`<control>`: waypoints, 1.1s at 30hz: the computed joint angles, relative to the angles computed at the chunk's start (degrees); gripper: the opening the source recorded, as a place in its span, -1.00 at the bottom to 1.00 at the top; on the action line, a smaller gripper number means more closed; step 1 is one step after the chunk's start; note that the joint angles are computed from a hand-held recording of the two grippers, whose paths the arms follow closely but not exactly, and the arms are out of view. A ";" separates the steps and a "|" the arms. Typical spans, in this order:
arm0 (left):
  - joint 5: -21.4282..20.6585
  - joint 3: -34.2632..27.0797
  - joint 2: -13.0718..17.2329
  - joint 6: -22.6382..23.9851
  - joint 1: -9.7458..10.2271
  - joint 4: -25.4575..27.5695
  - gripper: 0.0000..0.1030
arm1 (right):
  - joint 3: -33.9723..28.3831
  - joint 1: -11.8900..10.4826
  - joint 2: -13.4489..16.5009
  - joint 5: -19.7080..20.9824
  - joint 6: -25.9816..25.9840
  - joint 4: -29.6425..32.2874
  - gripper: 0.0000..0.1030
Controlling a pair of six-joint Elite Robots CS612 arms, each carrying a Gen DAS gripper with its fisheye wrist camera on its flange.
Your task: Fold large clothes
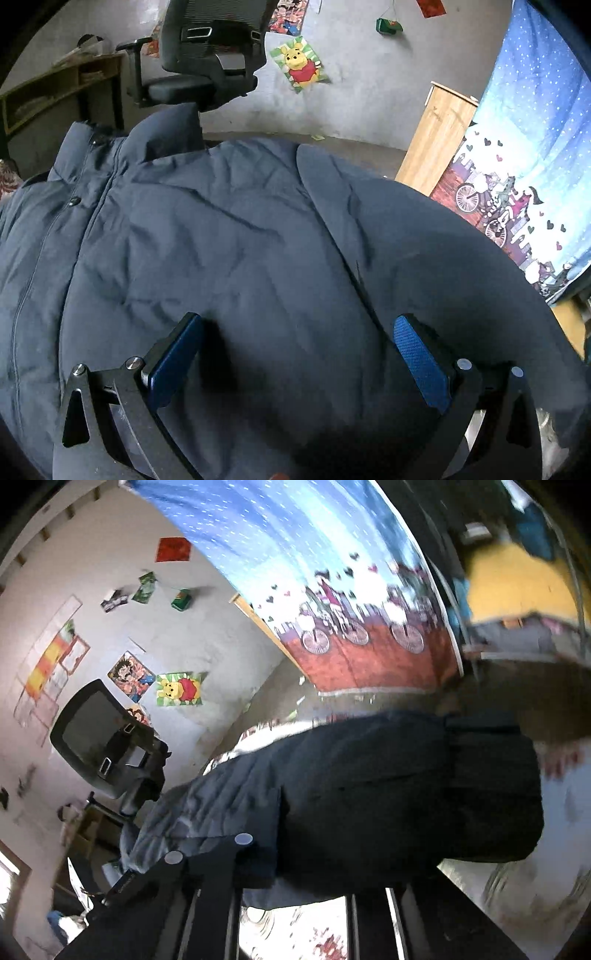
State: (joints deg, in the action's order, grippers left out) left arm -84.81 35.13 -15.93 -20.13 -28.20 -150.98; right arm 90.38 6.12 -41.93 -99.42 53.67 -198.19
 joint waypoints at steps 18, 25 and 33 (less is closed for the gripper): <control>-3.61 22.74 -14.64 -4.06 3.38 -12.98 0.96 | -11.82 5.34 -0.42 -2.51 -31.89 -7.38 -0.80; -0.87 37.47 -23.70 -3.83 5.67 -19.63 0.96 | -18.32 10.03 2.25 5.30 -38.57 -3.33 -0.80; -0.29 47.11 -28.99 -6.59 8.48 -23.03 0.96 | -27.21 14.83 6.60 8.33 -49.12 9.38 -0.81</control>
State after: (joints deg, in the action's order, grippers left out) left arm -85.11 82.24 -44.93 -26.73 -19.72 -174.01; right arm 63.16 20.95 -35.33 -91.09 4.55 -188.81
